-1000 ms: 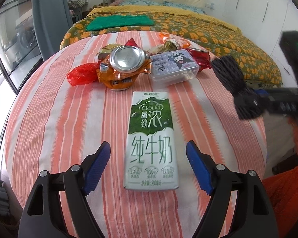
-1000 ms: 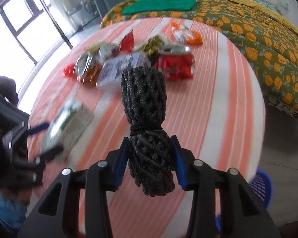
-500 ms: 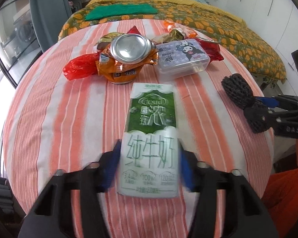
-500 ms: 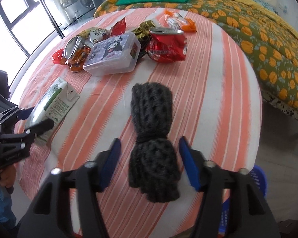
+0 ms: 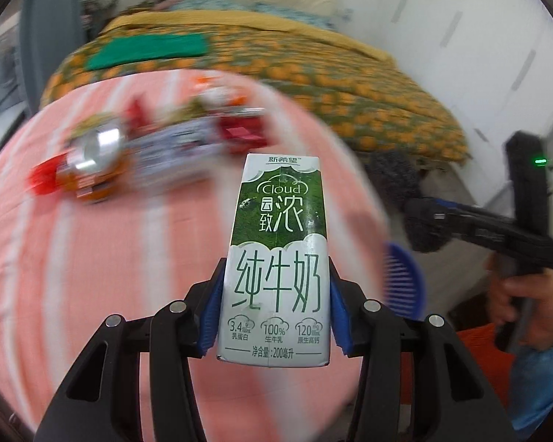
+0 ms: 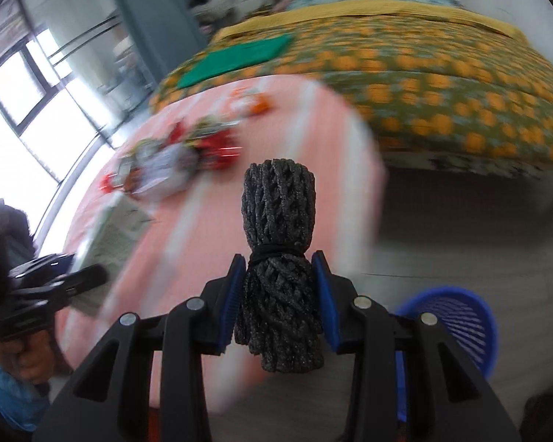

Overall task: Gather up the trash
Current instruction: 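Carry the carton and net to the blue wastebasket with both tools, then open both tools to drop carton and net into the wastebasket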

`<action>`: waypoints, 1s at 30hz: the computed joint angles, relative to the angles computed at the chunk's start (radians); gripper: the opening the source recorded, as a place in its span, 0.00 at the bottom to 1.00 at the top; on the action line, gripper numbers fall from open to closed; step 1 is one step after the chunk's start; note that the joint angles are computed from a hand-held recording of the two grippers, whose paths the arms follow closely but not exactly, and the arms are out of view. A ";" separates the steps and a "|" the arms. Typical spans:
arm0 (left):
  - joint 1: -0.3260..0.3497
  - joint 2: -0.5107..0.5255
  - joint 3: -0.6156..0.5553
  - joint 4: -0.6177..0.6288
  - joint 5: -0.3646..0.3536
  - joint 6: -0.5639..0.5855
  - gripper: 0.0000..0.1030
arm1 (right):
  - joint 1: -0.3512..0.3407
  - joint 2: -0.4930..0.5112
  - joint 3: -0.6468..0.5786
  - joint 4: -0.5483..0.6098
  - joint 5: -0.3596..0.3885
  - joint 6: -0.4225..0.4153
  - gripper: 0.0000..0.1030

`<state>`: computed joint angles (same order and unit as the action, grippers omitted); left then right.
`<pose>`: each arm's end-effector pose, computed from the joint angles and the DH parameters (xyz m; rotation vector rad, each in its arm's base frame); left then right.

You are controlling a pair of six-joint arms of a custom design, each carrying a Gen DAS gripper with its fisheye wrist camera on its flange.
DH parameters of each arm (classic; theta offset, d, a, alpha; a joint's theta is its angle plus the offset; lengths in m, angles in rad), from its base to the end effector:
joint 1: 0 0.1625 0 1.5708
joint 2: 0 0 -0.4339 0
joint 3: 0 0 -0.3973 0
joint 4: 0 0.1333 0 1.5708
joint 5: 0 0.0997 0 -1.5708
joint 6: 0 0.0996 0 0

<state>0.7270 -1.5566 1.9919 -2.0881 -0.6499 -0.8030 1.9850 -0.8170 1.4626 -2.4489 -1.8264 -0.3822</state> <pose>-0.2104 -0.4717 0.3769 0.0001 2.4068 -0.9425 0.3942 -0.6280 0.1690 1.0735 -2.6630 0.3411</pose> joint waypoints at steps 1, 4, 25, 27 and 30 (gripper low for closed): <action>-0.002 0.052 -0.015 -0.072 -0.030 0.049 0.47 | -0.020 -0.013 0.008 -0.016 -0.028 -0.004 0.36; 0.000 0.164 -0.050 -0.203 -0.100 0.140 0.47 | -0.077 -0.042 0.019 -0.032 -0.090 0.008 0.36; 0.171 0.787 -0.396 -0.384 -0.302 0.267 0.53 | -0.322 -0.070 0.018 -0.034 -0.145 0.068 0.53; 0.180 0.806 -0.412 -0.395 -0.298 0.277 0.65 | -0.331 -0.077 0.017 -0.025 -0.124 0.086 0.59; 0.169 0.810 -0.403 -0.413 -0.254 0.292 0.74 | -0.333 -0.092 0.027 -0.046 -0.116 0.094 0.60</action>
<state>0.8961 -0.7467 1.5887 -2.5007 -0.9035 -0.5111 1.6517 -0.9091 1.4894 -2.4945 -1.9423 -0.2883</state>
